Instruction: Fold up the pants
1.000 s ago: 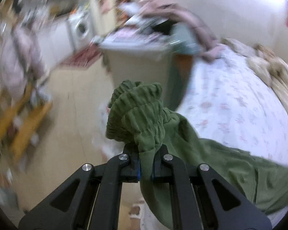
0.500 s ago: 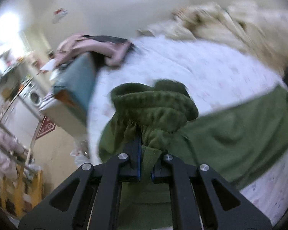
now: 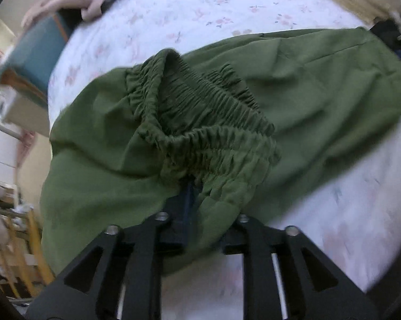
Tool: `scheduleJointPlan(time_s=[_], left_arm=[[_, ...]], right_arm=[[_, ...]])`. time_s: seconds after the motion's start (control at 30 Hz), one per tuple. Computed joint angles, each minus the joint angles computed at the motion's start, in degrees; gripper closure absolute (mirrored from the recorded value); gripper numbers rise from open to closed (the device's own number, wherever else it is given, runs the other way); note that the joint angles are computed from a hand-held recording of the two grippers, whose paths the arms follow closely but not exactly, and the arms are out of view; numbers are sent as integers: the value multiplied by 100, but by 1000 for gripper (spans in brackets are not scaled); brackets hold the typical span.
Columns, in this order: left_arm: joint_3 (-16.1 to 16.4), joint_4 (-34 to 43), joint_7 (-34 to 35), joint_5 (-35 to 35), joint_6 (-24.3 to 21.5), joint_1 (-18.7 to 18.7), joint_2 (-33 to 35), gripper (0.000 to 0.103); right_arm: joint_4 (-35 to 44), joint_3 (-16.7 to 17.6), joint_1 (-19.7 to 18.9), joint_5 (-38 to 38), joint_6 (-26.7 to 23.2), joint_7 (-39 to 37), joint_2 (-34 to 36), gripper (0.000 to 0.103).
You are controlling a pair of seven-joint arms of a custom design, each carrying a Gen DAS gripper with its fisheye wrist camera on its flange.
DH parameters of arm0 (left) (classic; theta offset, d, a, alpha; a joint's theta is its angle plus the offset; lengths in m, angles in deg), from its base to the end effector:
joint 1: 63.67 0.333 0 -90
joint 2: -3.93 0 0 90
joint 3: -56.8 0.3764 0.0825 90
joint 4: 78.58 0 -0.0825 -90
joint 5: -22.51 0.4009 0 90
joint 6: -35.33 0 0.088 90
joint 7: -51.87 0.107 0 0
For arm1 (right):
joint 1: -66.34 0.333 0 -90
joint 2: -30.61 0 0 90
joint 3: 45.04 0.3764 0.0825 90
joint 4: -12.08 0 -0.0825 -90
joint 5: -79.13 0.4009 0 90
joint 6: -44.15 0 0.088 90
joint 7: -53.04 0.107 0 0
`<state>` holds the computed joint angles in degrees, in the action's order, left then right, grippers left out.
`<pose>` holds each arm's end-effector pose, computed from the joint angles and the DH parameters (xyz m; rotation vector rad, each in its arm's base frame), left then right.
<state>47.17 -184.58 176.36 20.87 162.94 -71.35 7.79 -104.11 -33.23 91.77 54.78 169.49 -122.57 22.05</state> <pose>0.6011 -0.1852 0.5699 -0.9698 2.7297 -0.3120 0.4434 0.3269 0.6012 -1.0121 2.4938 -0.3833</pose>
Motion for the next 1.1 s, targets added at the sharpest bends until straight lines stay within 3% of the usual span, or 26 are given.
scheduleJointPlan(time_s=[0.07,0.13,0.23,0.3,0.33,0.4,0.43,0.47,0.53,0.6,0.7,0.77,0.8,0.83,0.93,0.97,1.1], left_arm=[[103,299,345,-591,-663,192,-34,19],[188,421,570,-1205,-893,362,-128,8],[291,1072,507,-1725,-1825,584,103,8],[365,1089,514,-2066,-1418,749,64,8],[382,1116,454,-1932,-1151,773,106,8],[424,1018,140,-1332,-436,769,181,8],[488,988,-395,-790,-36,740,283,10],[501,1076,-605,-642,44,756,405,10],[531,1274,-905,-520,-237,824,635,10],[555,1632,-1236,-390,-906,863,966,11],[567,1945,-1403,-71,-1592,850,1358,11],[569,1905,-1418,246,-1977,774,1499,11],[556,1844,-1358,301,-1959,772,1504,11],[544,1643,-1319,308,-1771,782,1384,11],[521,1564,-1189,203,-1597,841,1310,11],[535,1616,-1238,176,-1669,855,1343,11],[554,1837,-1266,222,-1899,865,1499,11]], right_arm=[[130,-10,14,7,40,-131,144,19],[350,-24,53,12,72,-403,365,19],[632,-53,124,-35,222,-628,642,19],[655,-106,147,55,731,-720,732,19],[706,-145,147,318,1257,-924,857,19],[944,-168,154,871,2035,-1502,1201,19],[1122,-162,168,1060,2205,-1748,1381,19],[1432,-129,178,1304,2329,-2098,1663,19],[2117,-29,162,1824,2492,-2749,2268,19],[2719,29,146,2218,2585,-3137,2798,19],[3434,-84,219,2460,2377,-3176,3386,18],[3888,23,116,2851,2121,-3299,3804,18],[4113,158,36,3069,2051,-3541,4031,18],[4278,205,35,3152,1914,-3731,4161,22],[4726,-19,287,2913,1495,-3963,4324,75],[4781,-71,332,2860,1442,-4035,4310,80],[4909,-552,629,2222,1685,-4008,4150,83]])
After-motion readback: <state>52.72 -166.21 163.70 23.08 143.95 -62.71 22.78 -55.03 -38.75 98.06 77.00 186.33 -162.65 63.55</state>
